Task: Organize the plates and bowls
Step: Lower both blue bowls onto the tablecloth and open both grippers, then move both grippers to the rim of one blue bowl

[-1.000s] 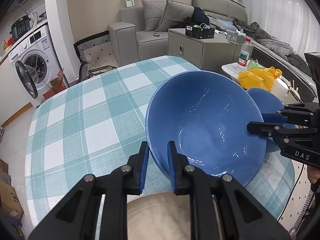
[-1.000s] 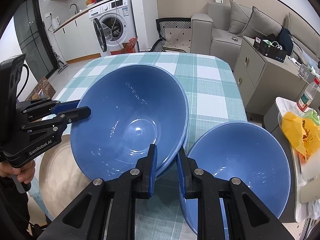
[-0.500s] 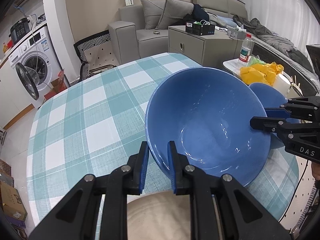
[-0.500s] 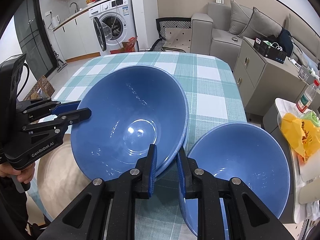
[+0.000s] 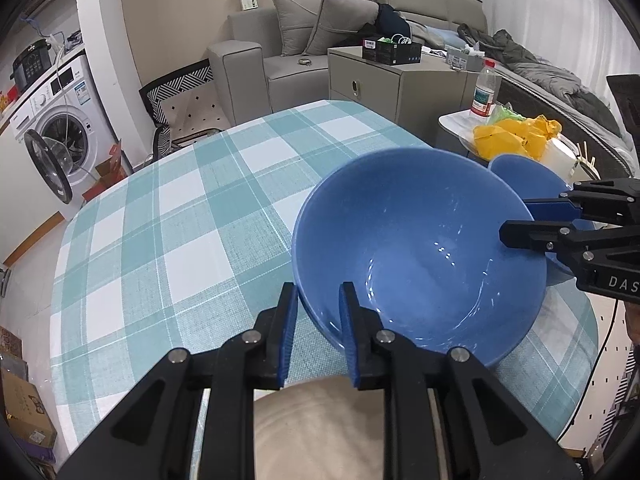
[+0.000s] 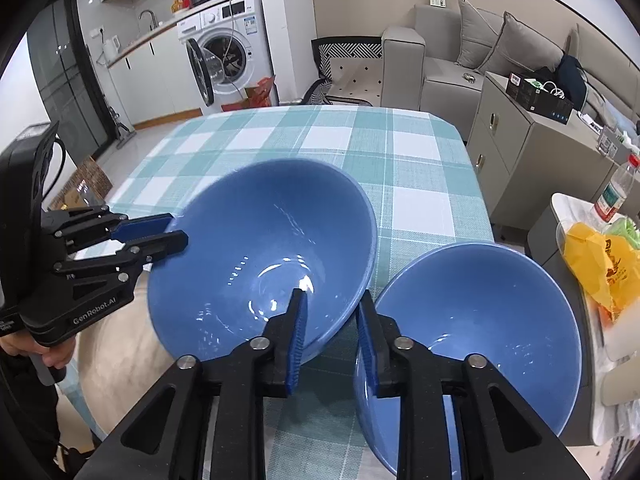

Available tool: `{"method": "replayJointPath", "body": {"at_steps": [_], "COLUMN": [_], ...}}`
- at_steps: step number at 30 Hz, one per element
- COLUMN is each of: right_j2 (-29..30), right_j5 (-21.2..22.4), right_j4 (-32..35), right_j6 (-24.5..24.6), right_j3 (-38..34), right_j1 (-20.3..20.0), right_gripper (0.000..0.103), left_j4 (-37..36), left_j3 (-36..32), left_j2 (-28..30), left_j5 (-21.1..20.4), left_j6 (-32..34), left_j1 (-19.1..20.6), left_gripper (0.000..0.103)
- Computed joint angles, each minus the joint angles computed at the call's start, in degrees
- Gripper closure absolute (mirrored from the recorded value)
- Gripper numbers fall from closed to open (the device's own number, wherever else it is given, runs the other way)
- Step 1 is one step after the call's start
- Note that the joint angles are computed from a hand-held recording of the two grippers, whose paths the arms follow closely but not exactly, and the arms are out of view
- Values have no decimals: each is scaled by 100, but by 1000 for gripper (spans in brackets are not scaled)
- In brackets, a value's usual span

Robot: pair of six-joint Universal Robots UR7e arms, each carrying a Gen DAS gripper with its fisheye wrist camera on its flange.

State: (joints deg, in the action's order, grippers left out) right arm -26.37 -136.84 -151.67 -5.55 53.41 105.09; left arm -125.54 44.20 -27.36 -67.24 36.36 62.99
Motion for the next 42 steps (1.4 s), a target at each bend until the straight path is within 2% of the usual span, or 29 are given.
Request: {"method": "replayJointPath", "body": {"at_steps": [2,7,9,11,15,16,17,18,19,20,21,23,28,31,42], "right_j2": [-45,-186,-239,-290,-373,-391,-415,-443,-449,-450,-443,-430,-455,-583,-797], "right_j5": [-24,22,78,155,287,328,385,435,436,416,371,246,-40,17,-561], "right_j4": [-130,-337,-393,-509,-771,-870,-954,-1038,-1108,-1175,-1256,-1383,-1800,-2127,-3359], "right_j6": [-35,-23,-26,-54,-163,-189,-202,-215,-232,-263,-309,-365,-552,-519,-644], "right_j3": [72,272,354,445,603,649,691,733,756,772,781,804,970,1227,1824], "right_j1": [2,5,4,1,26,33,34,37,48,60,75,109,195,212,310], "right_gripper": [76,75,69,57,40,33,26,23,20,18,17,6,1,1,1], "left_j4": [-67,-90,-82,18,92,111,139,153,99,22,-18,-9,40,107,166], "left_j3": [33,4,9,-33,-59,-61,-64,-60,-11,50,95,112,153,119,117], "left_j2": [-25,-35,-45,-54,-81,-90,-100,-111,-140,-172,-199,-215,-254,-242,-179], "left_j5": [-21,-20,-25,-101,-228,-273,-320,-358,-411,-454,-502,-563,-719,-814,-876], "left_j6": [15,-33,-75,-146,-236,-254,-283,-307,-315,-304,-293,-312,-315,-369,-415], "left_j1": [-4,-20,-30,-31,-48,-51,-55,-60,-65,-73,-80,-95,-134,-146,-206], "left_gripper": [60,56,55,55,51,47,37,30,19,13,11,2,0,0,0]}}
